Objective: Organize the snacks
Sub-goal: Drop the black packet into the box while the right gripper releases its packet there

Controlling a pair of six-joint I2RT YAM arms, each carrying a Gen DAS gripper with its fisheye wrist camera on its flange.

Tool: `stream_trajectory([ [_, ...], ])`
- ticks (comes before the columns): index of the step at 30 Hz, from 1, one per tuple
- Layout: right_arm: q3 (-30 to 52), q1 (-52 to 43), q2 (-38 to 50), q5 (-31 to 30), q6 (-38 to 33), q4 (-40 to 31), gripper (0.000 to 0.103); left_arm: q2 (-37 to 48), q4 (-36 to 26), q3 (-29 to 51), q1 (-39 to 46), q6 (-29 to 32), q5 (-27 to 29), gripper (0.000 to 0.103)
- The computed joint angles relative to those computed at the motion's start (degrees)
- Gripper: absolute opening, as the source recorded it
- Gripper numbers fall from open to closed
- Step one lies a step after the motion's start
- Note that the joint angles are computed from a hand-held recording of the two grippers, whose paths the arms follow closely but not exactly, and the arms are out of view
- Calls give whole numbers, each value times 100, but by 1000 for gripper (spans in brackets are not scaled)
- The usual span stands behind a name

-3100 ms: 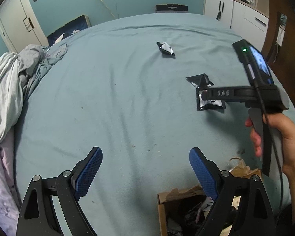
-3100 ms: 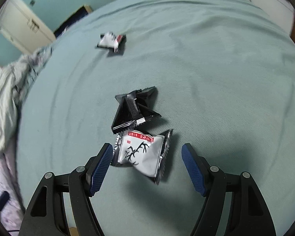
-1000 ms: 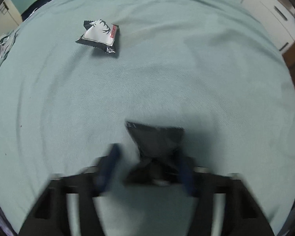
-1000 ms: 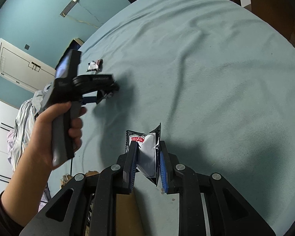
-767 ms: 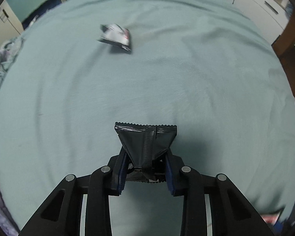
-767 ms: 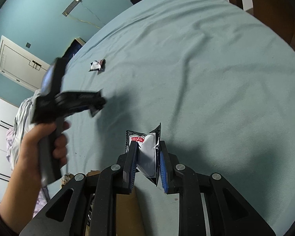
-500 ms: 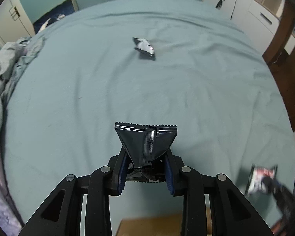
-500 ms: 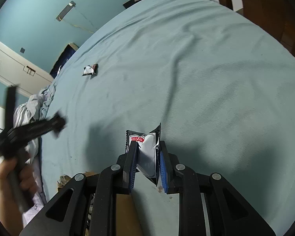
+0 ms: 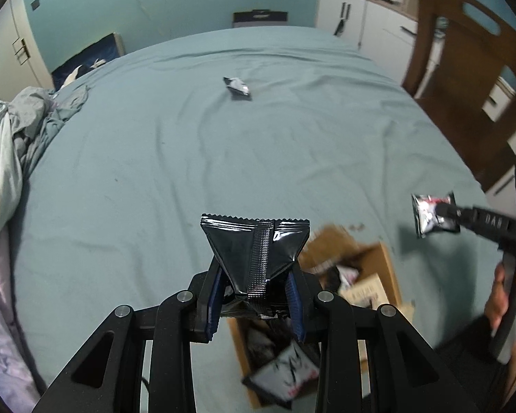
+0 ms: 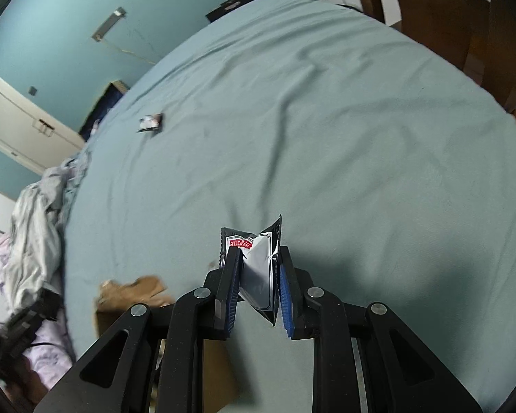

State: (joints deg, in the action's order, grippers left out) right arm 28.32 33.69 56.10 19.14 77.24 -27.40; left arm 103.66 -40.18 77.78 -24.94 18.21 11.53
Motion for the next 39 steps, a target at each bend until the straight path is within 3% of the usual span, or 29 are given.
stream_trajectory([
  [8, 435, 1672, 108, 1203, 397, -309, 19, -339, -362, -482, 46, 178, 438, 32],
  [13, 409, 2056, 206, 1571, 242, -137, 19, -478, -379, -635, -54, 229, 534, 34],
  [14, 357, 2014, 226, 1557, 115, -26, 19, -488, -322, -662, -73, 210, 492, 42],
  [15, 334, 2030, 237, 1569, 51, 21, 19, -499, -251, -682, -89, 171, 431, 60],
  [17, 260, 1991, 266, 1533, -118, 205, 19, -643, 87, -817, -78, 41, 285, 82],
  [18, 247, 1955, 286, 1504, -208, 291, 19, -713, 223, -879, -51, 5, 217, 84],
  [22, 193, 1960, 308, 1458, -480, 509, 19, -740, 554, -896, -17, -126, -174, 84],
  [28, 111, 2036, 333, 1303, -1082, 983, 19, -421, 425, -648, 158, -376, -389, 84],
  [33, -51, 1960, 293, 892, -1708, 1558, 19, -210, 311, -439, 331, -570, -295, 84],
  [39, 35, 1926, 589, 481, -2292, 1756, 20, -299, 534, -539, 356, -650, -471, 84],
])
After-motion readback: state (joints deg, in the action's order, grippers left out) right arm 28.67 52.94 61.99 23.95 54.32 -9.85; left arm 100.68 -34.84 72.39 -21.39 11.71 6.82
